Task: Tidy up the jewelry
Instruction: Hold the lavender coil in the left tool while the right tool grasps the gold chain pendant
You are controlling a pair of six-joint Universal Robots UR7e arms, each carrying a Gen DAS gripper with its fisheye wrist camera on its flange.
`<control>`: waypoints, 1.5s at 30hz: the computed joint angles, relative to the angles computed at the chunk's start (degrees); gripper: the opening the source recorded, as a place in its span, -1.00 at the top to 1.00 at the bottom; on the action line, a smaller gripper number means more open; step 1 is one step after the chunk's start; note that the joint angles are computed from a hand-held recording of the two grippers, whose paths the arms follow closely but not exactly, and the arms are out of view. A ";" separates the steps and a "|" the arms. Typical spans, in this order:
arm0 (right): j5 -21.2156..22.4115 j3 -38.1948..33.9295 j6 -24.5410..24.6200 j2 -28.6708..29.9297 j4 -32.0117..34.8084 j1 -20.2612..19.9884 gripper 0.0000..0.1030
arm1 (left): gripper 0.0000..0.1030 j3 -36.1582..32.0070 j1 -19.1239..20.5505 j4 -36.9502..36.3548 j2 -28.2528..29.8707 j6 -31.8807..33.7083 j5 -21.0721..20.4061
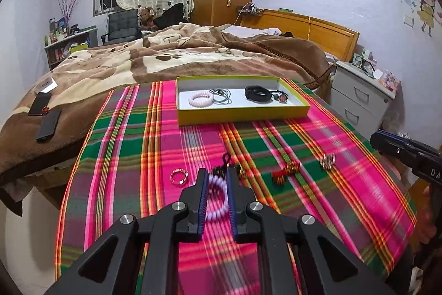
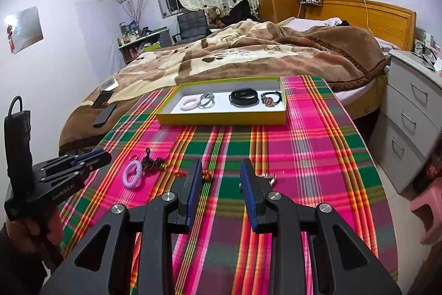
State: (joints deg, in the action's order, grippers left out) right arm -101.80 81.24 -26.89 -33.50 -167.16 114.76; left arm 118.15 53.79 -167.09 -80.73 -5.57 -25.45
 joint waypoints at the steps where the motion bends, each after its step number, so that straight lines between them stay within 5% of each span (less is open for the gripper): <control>1: -0.12 0.79 -0.06 -0.29 -0.37 0.01 0.43 | 0.76 0.39 -0.16 0.34 -0.27 -0.30 0.18; 17: -0.68 5.94 0.54 -1.77 -1.01 -0.72 0.43 | 0.76 3.99 -0.27 5.05 -2.95 -6.40 -0.04; 45: -3.20 0.35 3.25 2.02 2.79 -1.65 0.41 | 0.63 -2.64 7.01 10.74 0.03 -8.24 -5.97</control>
